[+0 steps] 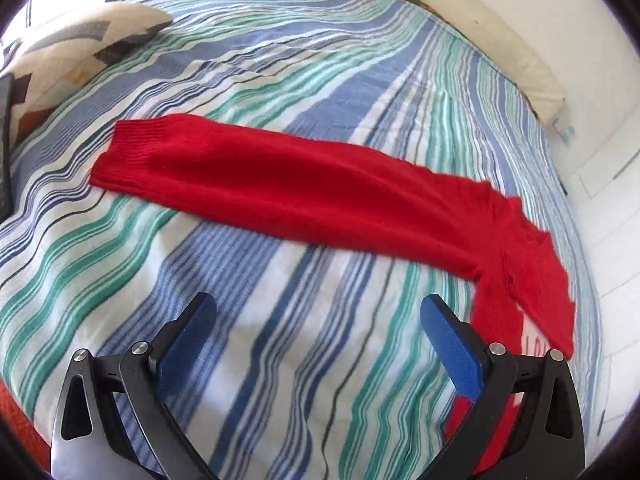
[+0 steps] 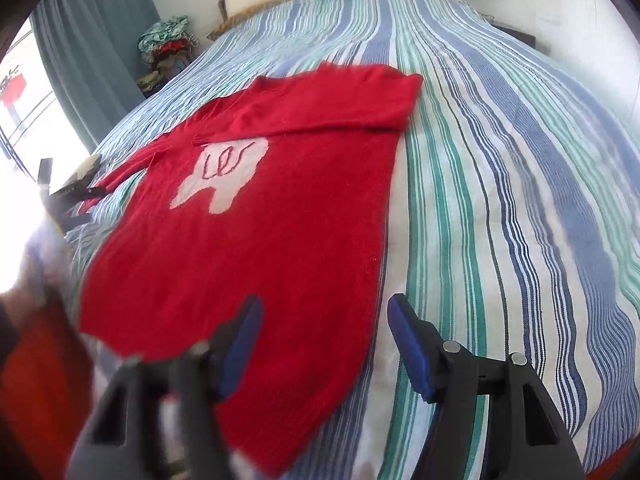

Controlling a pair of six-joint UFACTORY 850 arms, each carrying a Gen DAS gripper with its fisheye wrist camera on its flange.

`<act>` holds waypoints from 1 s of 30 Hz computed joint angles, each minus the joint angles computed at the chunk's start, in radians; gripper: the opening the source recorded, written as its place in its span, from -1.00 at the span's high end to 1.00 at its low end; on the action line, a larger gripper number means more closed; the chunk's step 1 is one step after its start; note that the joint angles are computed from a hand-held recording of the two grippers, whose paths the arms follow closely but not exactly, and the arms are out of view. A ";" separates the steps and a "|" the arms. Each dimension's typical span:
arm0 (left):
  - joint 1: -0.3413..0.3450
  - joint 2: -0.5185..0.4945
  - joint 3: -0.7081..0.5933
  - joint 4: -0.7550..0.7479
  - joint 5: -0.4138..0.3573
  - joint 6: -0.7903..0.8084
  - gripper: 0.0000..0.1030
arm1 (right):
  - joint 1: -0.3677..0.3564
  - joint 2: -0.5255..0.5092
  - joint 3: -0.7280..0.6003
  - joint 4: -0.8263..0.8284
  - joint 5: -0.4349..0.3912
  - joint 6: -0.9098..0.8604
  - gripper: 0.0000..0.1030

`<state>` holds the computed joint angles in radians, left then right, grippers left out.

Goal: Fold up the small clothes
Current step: 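Grasp the other sleeve cuff with the left tool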

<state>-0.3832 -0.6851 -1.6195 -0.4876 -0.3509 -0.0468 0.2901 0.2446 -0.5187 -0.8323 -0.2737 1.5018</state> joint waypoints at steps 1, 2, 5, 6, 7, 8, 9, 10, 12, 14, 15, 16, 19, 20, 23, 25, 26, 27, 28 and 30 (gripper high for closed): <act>0.026 -0.006 -0.005 -0.083 -0.008 0.034 -0.98 | 0.000 -0.005 -0.001 0.003 0.002 -0.005 -0.25; 0.051 -0.012 -0.010 -0.141 -0.019 0.049 -0.98 | -0.001 -0.010 -0.003 0.011 0.006 -0.014 -0.25; 0.107 -0.028 -0.025 -0.204 -0.042 0.047 -0.97 | -0.001 -0.021 -0.007 0.015 0.011 -0.020 -0.25; 0.121 -0.034 -0.034 -0.210 -0.053 0.038 -0.96 | -0.001 -0.023 -0.008 0.018 0.013 -0.024 -0.25; 0.134 -0.040 -0.041 -0.237 -0.062 0.048 -0.96 | -0.001 -0.026 -0.009 0.022 0.014 -0.029 -0.25; 0.146 -0.047 -0.050 -0.263 -0.073 0.059 -0.96 | -0.001 -0.028 -0.010 0.030 0.015 -0.038 -0.25; 0.154 -0.056 -0.063 -0.264 -0.085 0.048 -0.96 | -0.002 -0.030 -0.012 0.041 0.018 -0.051 -0.25; 0.160 -0.067 -0.079 -0.257 -0.101 0.031 -0.96 | -0.003 -0.033 -0.012 0.053 0.021 -0.064 -0.25; 0.167 -0.103 -0.126 -0.213 -0.142 -0.034 -0.94 | -0.005 -0.039 -0.016 0.077 0.025 -0.090 -0.25; 0.169 -0.129 -0.160 -0.179 -0.156 -0.070 -0.92 | -0.007 -0.045 -0.019 0.087 0.028 -0.100 -0.25; 0.168 -0.143 -0.180 -0.156 -0.163 -0.086 -0.91 | -0.007 -0.046 -0.019 0.086 0.028 -0.100 -0.25; 0.167 -0.156 -0.199 -0.131 -0.166 -0.103 -0.90 | -0.007 -0.047 -0.020 0.082 0.027 -0.096 -0.25; 0.169 -0.170 -0.212 -0.111 -0.128 -0.129 -0.87 | -0.003 -0.043 -0.017 0.062 0.023 -0.072 -0.26; 0.169 -0.166 -0.201 -0.105 -0.105 -0.144 -0.83 | -0.003 -0.042 -0.016 0.059 0.022 -0.068 -0.25; 0.161 -0.140 -0.153 -0.011 -0.027 -0.246 -0.50 | -0.006 -0.042 -0.014 0.069 0.025 -0.072 -0.25; 0.161 -0.124 -0.125 0.049 0.009 -0.305 0.16 | -0.007 -0.040 -0.013 0.068 0.028 -0.068 -0.25; 0.165 -0.122 -0.120 0.042 0.012 -0.308 0.38 | -0.007 -0.039 -0.013 0.061 0.028 -0.061 -0.25; 0.171 -0.118 -0.113 -0.007 0.012 -0.272 0.85 | -0.007 -0.039 -0.013 0.055 0.028 -0.056 -0.25; 0.175 -0.113 -0.112 -0.041 0.009 -0.246 0.87 | -0.005 -0.038 -0.013 0.049 0.029 -0.051 -0.25; 0.163 -0.093 -0.110 0.015 0.025 -0.267 0.88 | -0.004 -0.039 -0.013 0.049 0.033 -0.053 -0.25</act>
